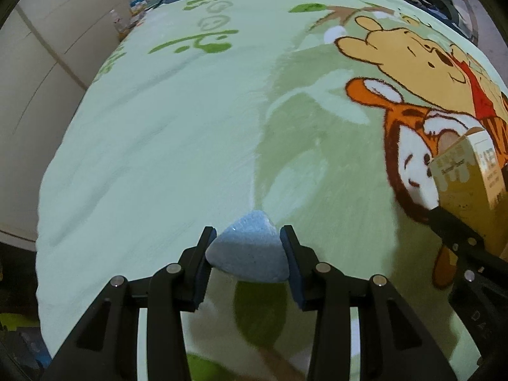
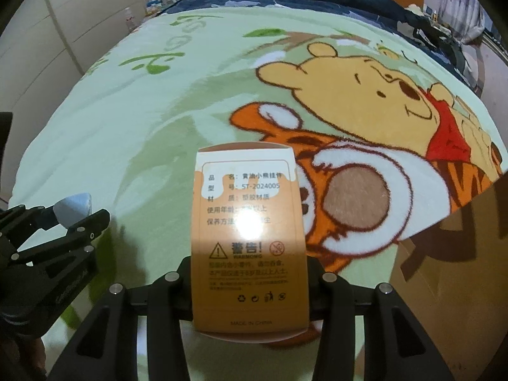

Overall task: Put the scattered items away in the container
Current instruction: 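Carry the blue sponge with left tool while right tool carries the tan box toward the cardboard box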

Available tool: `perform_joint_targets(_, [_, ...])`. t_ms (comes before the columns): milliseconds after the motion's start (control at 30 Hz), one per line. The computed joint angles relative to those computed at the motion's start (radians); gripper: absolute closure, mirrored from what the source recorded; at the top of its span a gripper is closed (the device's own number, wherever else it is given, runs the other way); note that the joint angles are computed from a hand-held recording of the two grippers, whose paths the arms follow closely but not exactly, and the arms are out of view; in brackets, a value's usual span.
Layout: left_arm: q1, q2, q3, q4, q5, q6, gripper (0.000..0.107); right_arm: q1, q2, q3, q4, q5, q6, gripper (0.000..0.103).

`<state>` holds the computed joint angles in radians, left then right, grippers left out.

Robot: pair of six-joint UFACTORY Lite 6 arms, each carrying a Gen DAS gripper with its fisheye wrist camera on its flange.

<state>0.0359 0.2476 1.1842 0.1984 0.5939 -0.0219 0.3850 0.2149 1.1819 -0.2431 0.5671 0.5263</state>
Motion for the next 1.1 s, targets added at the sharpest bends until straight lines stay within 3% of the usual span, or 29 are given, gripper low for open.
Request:
perform_joint_targets(333, [0.004, -0.294, -0.028, -0.036, 0.242, 0.020, 0.065, 0.108, -0.311, -0.010, -0.036, 0.223, 0.048, 0.057])
perform_joint_targets(467, [-0.035, -0.368, 0.055, -0.081, 0.377, 0.026, 0.065, 0.145, -0.453, 0.048, -0.079, 0.381, 0.073, 0.057])
perform_joint_targets(633, [-0.194, -0.386, 0.234, -0.095, 0.530, -0.048, 0.065, 0.109, -0.565, 0.158, -0.115, 0.565, 0.036, 0.057])
perform_joint_targets(833, [-0.499, -0.275, 0.534, -0.041, 0.666, -0.204, 0.065, -0.110, -0.661, 0.250, -0.079, 0.680, -0.105, 0.057])
perform_joint_targets(1100, [-0.810, 0.056, 1.090, 0.034, 0.852, -0.279, 0.065, -0.740, -0.691, 0.360, 0.224, 0.714, -0.567, 0.057])
